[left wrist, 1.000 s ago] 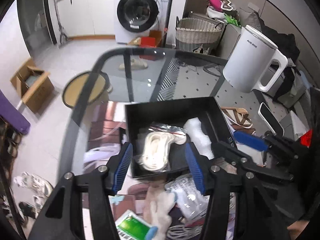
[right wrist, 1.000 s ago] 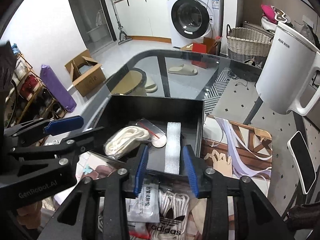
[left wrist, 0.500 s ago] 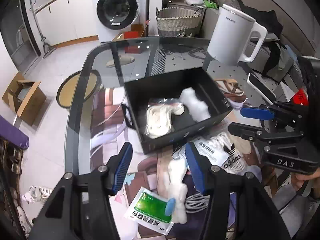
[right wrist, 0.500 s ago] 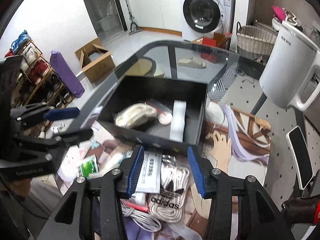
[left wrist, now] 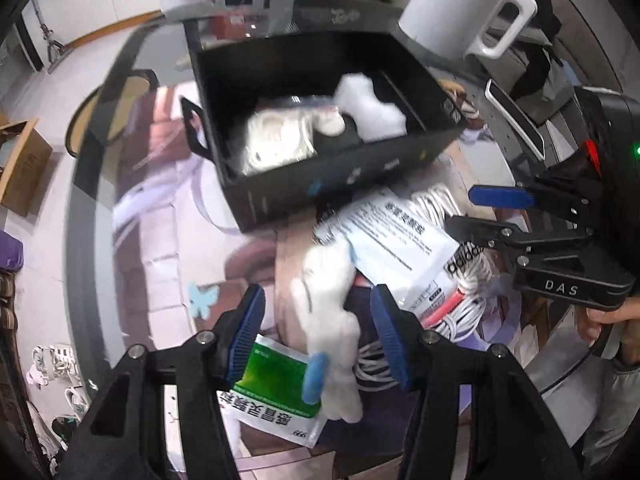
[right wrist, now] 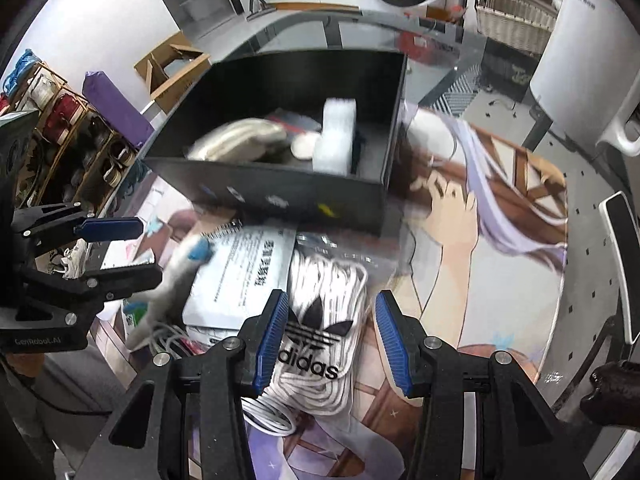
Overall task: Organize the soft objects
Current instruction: 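Grasp the white plush toy with the left tool while the right tool grasps the adidas lace bag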
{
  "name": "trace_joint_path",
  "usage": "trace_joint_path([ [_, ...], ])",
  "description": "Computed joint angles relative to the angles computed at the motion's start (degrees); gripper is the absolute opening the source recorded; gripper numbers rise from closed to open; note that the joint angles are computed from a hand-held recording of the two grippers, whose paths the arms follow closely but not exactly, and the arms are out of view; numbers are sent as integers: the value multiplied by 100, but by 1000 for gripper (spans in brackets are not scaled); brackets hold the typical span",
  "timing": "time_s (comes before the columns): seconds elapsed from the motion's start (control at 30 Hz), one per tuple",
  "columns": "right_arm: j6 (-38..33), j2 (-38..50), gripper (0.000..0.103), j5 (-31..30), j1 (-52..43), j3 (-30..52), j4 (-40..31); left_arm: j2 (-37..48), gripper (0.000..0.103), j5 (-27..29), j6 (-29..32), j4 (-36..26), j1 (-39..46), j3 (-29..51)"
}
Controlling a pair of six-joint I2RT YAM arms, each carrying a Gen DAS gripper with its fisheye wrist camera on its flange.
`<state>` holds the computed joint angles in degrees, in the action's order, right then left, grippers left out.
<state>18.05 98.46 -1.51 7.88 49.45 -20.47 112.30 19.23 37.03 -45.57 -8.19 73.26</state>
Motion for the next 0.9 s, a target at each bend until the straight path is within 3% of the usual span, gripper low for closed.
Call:
trace_joint_path([
  [0.47,114,233,61,-399,-43,-111,-5,188,55,-562,-18,264,-140,-350],
  [0.67,63,396,69,-79,224,3,-19,113,47,-667,-22,379,-174,-438],
  [0.73,-14,436,70,70,322,22,-32,96,42,-712,-60,475,-202,-478],
  [0.8,-94,461,70,186,380,59,-88,95,30,-706,-56,475,-192,-458],
  [0.9,-197,525,70,333,473,155,-209,94,26,-729,24,474,-162,-433],
])
